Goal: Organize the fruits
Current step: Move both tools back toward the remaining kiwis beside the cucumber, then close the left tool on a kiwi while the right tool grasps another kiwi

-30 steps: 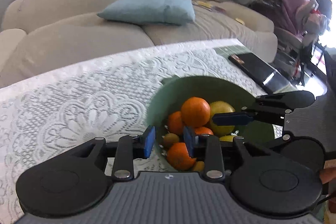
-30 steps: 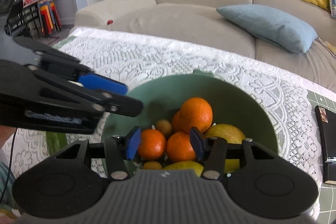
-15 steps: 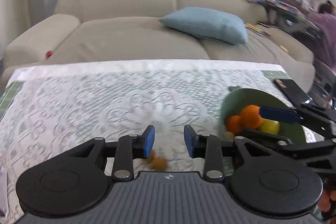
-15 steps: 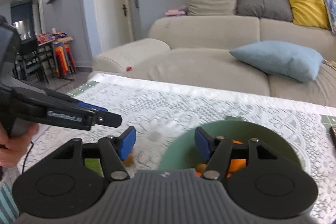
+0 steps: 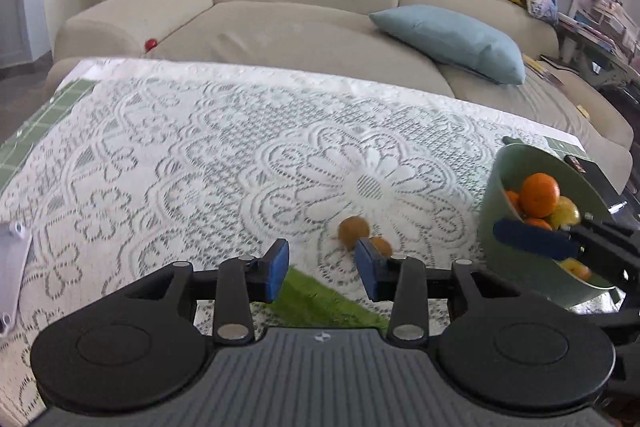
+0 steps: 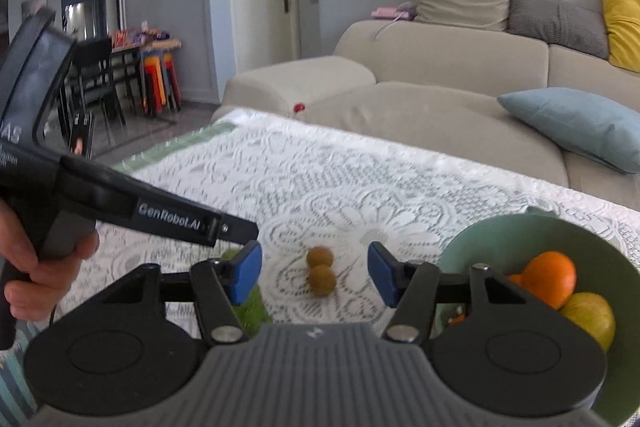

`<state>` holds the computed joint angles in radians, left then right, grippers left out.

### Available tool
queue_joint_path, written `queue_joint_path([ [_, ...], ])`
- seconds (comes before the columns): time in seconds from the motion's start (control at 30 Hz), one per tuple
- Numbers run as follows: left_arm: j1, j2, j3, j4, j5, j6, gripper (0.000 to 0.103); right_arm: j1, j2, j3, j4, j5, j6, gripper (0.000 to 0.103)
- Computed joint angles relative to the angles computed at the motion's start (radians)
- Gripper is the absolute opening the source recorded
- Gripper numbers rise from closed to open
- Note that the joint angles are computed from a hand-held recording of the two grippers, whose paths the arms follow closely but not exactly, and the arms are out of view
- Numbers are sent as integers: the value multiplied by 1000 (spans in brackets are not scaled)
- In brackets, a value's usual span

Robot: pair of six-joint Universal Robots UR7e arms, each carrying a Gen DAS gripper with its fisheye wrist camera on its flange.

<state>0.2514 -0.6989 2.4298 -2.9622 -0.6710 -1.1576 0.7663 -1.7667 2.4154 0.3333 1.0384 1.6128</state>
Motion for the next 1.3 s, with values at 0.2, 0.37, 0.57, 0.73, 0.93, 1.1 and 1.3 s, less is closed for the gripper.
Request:
queue_joint_path([
  [0.2, 35, 5, 16, -110, -14, 90, 46, 77, 57, 1, -104, 101, 43, 36],
  [0.37, 67, 9, -3, -156, -22, 206, 46, 155, 121, -25, -168, 171, 123, 35],
  [0.57, 121, 53, -37, -268, -64, 380, 45, 225, 196, -65, -209, 254, 205, 33],
  [0.73, 169, 106, -68, -369, -103, 520, 41, 256, 242, -90, -230, 299, 239, 32],
  [0.93, 210, 135, -91, -413, -128, 518, 37, 282, 294, -123, -239, 336, 282, 30],
  [1.1, 233, 152, -110, -421, -157, 532, 37, 295, 314, -128, -259, 356, 283, 30],
  [1.3, 250, 170, -125, -429, -176, 526, 36, 303, 322, -121, -293, 368, 271, 26],
])
